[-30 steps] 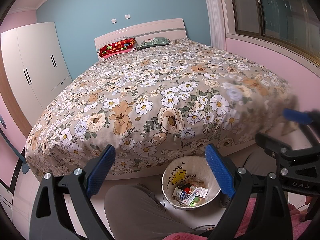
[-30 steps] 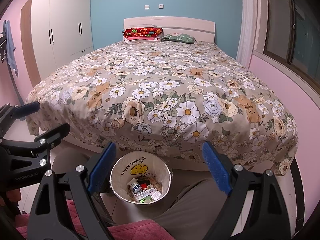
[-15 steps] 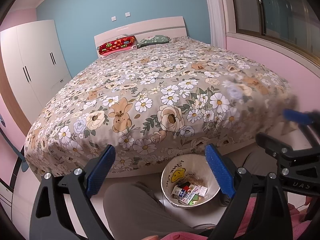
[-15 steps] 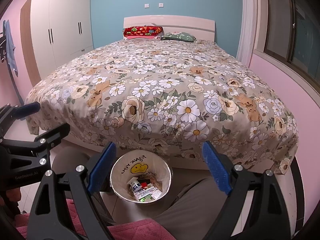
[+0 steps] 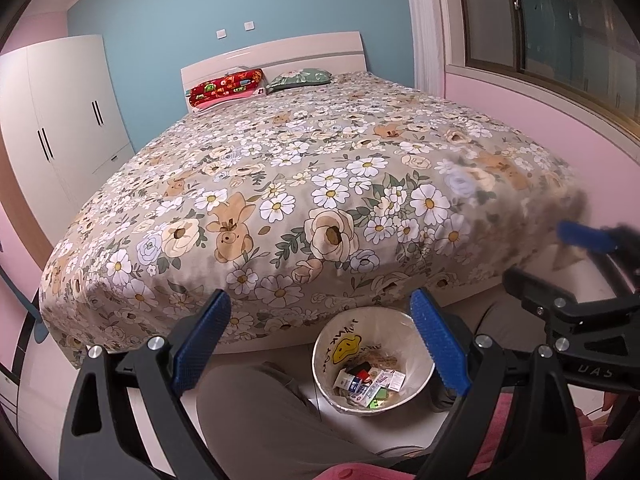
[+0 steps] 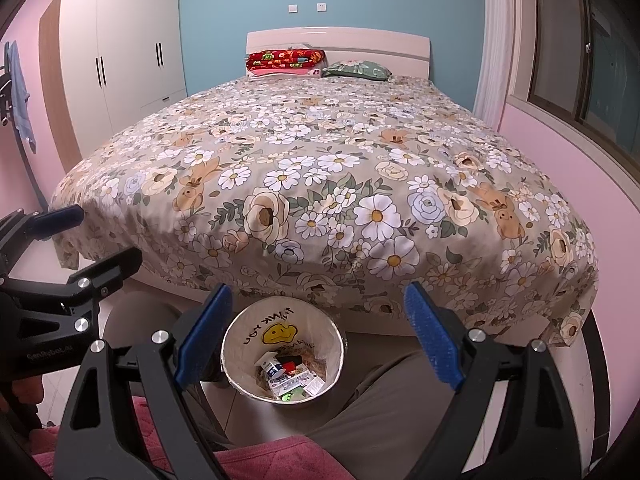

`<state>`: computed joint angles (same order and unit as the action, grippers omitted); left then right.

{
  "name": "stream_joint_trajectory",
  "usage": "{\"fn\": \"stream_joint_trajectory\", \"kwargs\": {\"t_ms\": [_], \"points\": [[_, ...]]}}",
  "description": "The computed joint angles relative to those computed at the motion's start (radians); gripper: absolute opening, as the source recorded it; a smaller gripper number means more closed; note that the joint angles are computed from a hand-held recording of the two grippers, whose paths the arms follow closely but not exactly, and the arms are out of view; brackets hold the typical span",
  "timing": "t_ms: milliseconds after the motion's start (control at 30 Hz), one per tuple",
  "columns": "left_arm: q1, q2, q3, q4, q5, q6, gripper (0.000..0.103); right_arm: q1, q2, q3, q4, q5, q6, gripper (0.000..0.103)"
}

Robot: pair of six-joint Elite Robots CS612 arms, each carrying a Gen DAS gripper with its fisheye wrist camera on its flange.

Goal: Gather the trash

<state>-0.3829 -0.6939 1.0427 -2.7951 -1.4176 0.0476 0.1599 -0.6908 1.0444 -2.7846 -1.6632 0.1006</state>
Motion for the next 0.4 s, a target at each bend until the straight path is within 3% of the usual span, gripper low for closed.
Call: {"fn": "stream_joint_trajectory", "kwargs": {"t_ms": [400], "points": [[-0.001, 0.001, -0.003, 0.013, 0.018, -0.004, 0.093, 0.0, 0.0, 0.001, 0.0, 0.0, 0.001, 0.086]]}}
